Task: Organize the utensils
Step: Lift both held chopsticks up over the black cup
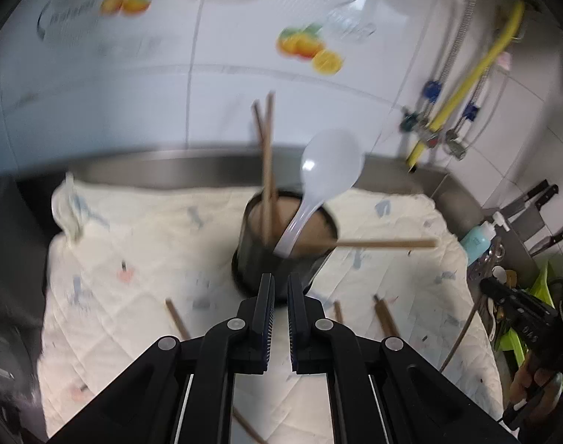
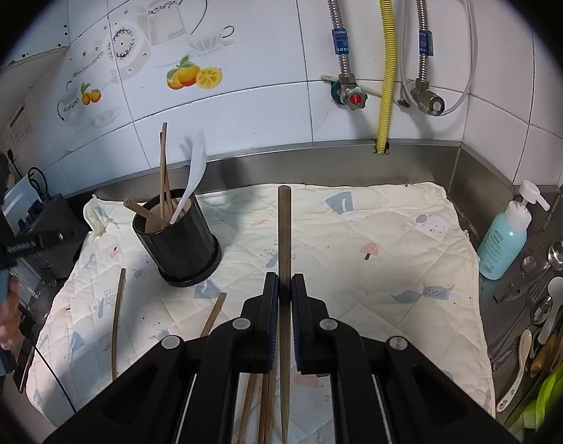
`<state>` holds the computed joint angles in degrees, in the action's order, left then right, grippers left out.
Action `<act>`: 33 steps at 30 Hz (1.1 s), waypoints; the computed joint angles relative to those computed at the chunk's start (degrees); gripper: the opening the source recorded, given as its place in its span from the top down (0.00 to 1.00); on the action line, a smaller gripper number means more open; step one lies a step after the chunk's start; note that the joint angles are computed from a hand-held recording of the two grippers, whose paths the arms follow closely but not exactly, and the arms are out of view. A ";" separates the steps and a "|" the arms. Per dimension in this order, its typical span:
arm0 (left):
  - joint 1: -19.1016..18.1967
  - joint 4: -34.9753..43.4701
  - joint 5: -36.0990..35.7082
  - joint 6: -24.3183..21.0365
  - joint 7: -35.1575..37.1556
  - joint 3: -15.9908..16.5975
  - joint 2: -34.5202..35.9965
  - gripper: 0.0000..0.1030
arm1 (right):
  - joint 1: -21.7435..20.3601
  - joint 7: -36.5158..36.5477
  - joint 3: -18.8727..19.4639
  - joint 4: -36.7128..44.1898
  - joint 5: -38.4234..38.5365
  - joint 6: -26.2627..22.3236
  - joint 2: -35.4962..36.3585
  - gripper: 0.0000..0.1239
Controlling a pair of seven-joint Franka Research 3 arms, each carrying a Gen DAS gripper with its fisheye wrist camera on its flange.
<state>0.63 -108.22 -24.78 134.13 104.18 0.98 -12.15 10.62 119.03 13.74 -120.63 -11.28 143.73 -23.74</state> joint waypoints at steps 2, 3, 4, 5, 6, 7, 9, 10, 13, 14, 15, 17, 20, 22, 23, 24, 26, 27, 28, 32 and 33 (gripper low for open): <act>0.53 0.27 0.44 -1.75 -1.31 0.25 1.02 0.92 | -0.02 0.15 0.05 -0.02 -0.05 0.23 0.03 0.93; 0.85 0.64 0.03 -2.95 -1.74 0.51 1.70 0.91 | -0.01 0.19 0.06 0.01 -0.07 0.39 0.12 0.93; 1.21 0.96 0.06 -3.93 -2.20 0.50 2.32 0.91 | -0.02 0.26 0.05 0.04 -0.07 0.53 0.18 0.93; 1.79 1.71 0.79 -5.50 -3.33 0.44 3.36 0.89 | 0.03 0.38 0.05 -0.01 0.00 0.76 0.19 0.93; 2.36 1.95 1.16 -6.56 -4.26 0.36 4.09 0.88 | 0.09 0.42 0.06 -0.03 0.06 0.94 0.21 0.93; 2.95 2.41 1.52 -7.64 -5.22 0.27 5.09 0.78 | 0.17 0.33 0.05 -0.09 0.08 1.07 0.17 0.93; 4.05 2.60 2.57 -8.50 -6.91 -0.12 6.31 0.53 | 0.17 0.48 0.21 -0.14 -0.01 1.28 0.08 0.93; 4.51 2.32 2.75 -8.36 -7.09 -0.26 6.62 0.52 | 0.23 0.46 0.22 -0.10 0.04 1.34 0.09 0.93; 5.79 3.05 3.46 -9.49 -8.00 -0.64 8.77 0.52 | 0.21 0.48 0.27 0.11 -0.01 1.39 0.21 0.93; 6.23 3.40 3.51 -9.83 -8.39 -0.72 9.64 0.52 | 0.31 0.36 0.14 0.16 0.18 1.42 0.27 0.93; 6.70 3.94 3.31 -10.40 -8.81 -0.78 10.60 0.53 | 0.35 0.37 0.11 0.25 0.32 1.42 0.32 0.93; 7.45 4.53 3.62 -10.51 -9.73 -1.18 11.90 0.54 | 0.31 0.41 0.19 0.47 0.21 1.43 0.45 0.93; 8.34 5.58 5.15 -10.49 -11.26 -1.83 13.87 0.58 | 0.35 0.52 0.30 0.56 0.10 1.53 0.43 0.93; 8.62 6.34 6.84 -10.41 -12.28 -2.34 15.04 0.61 | 0.33 0.54 0.42 0.70 -0.14 1.53 0.41 0.93; 8.75 6.81 7.29 -10.66 -12.60 -2.57 15.62 0.64 | 0.41 0.44 0.32 0.65 -0.04 1.60 0.34 0.93; 8.86 7.30 7.88 -11.08 -13.05 -2.78 16.28 0.66 | 0.40 0.53 0.33 0.70 0.00 1.66 0.31 0.93; 8.90 8.01 9.40 -11.60 -14.43 -3.22 17.23 0.70 | 0.29 0.75 0.40 0.79 -0.09 1.81 0.29 0.93; 8.94 8.15 9.92 -11.65 -14.98 -3.39 17.65 0.71 | 0.30 0.78 0.37 0.80 -0.01 1.91 0.28 0.93; 9.02 8.42 10.44 -11.89 -15.49 -3.51 18.03 0.73 | 0.35 0.77 0.29 0.80 0.15 1.99 0.25 0.93; 8.71 7.83 13.09 -10.42 -16.85 -4.14 18.33 0.83 | 0.22 0.81 0.23 0.87 0.21 2.26 0.32 0.93; 8.49 7.78 14.33 -10.11 -17.27 -4.25 18.39 0.87 | 0.31 0.74 0.15 0.84 0.42 2.39 0.29 0.93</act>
<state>9.12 -100.44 -10.45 124.02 86.91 -3.27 6.24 10.93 119.77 13.89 -119.79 -10.86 146.12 -23.45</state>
